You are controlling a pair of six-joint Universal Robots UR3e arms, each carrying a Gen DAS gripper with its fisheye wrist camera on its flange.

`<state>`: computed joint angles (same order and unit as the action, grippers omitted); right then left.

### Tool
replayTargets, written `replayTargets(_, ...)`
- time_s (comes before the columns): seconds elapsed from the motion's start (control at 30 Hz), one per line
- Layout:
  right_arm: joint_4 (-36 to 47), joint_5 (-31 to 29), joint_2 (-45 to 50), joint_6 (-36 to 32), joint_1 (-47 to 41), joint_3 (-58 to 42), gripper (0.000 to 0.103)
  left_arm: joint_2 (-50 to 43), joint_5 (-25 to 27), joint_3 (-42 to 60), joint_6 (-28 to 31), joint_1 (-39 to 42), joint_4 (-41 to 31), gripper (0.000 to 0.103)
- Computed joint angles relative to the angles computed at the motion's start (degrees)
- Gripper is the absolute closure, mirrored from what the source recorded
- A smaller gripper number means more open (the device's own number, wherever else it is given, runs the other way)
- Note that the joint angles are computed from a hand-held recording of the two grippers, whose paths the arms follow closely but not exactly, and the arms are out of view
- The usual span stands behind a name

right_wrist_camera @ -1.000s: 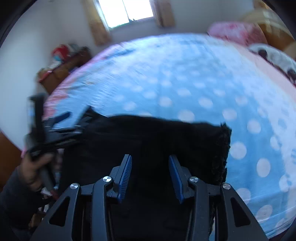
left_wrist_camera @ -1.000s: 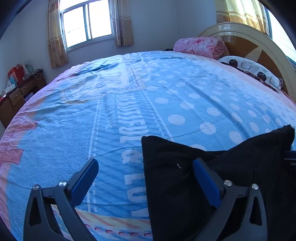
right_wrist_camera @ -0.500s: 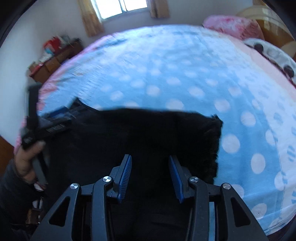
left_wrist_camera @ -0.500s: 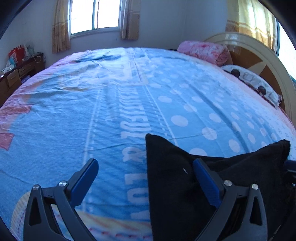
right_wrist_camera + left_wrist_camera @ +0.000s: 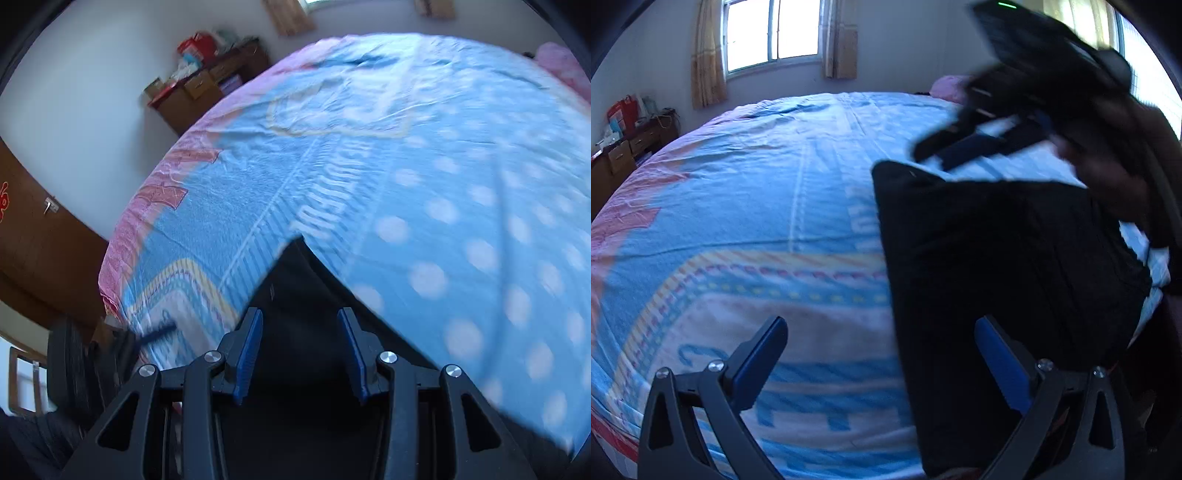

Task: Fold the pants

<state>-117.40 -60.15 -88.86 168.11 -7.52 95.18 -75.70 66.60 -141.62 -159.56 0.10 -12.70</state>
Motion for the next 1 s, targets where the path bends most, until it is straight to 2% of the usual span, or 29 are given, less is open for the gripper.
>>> replayTargets(0.1,6.51,1.1,12.09,-0.69,2.43,-12.41,0.059,-1.47,0.53,-1.68,-0.02,-0.9,4.93,0.0)
replayTargets(0.17,15.5,1.9,19.37,-3.26,3.36,-21.87,0.059,-2.37,-0.54,-1.53,0.86,-0.11,4.91,0.0)
replayTargets(0.2,17.89,2.64,20.77,-4.37,3.41,-23.77,0.071,-2.56,-1.16,-1.54,1.21,0.58,4.33,0.0)
replayTargets(0.3,17.92,0.18,22.28,-6.79,5.98,-27.45,0.084,-3.47,-3.69,-1.44,0.86,2.55,2.94,0.0)
replayTargets(0.4,13.0,-6.74,21.94,-8.15,10.61,-28.66,0.086,-4.72,-3.53,-1.94,0.39,2.49,5.45,0.0)
replayTargets(0.47,7.67,-10.63,23.52,-11.58,12.48,-27.42,0.086,-6.35,-1.83,-1.8,-0.23,1.08,8.22,0.0)
replayTargets(0.57,7.61,-3.28,24.76,-10.83,7.15,-26.03,0.086,-6.89,-1.19,-1.19,-0.8,0.38,8.3,0.0)
replayTargets(0.6,5.86,-3.12,24.19,-9.65,6.2,-24.77,0.085,-6.73,-0.85,-1.03,-0.93,0.09,8.01,0.0)
replayTargets(0.63,5.69,-2.53,23.74,-8.44,4.95,-24.19,0.082,-6.29,-0.75,-0.91,-1.14,0.04,7.51,0.0)
replayTargets(0.67,6.74,-1.38,22.84,-6.76,3.31,-23.69,0.076,-6.1,-0.51,-0.86,-1.55,-0.25,7.44,0.0)
replayTargets(0.8,-0.05,2.98,11.53,-4.62,-1.91,-12.38,0.072,-4.3,0.96,-0.5,-2.22,-1.13,6.53,0.0)
replayTargets(0.9,6.74,11.29,2.7,-8.4,-6.2,-5.96,0.061,-3.94,2.55,-0.13,-2.97,-2.52,7.27,0.0)
replayTargets(0.93,8.81,12.04,-0.87,-10.36,-6.73,-2.81,0.061,-4.09,2.98,0.03,-3.02,-2.95,7.49,0.0)
replayTargets(1.0,7.27,7.95,-3.93,-9.79,-5.23,1.45,0.061,-4.87,3.5,0.24,-3.35,-3.44,7.79,0.0)
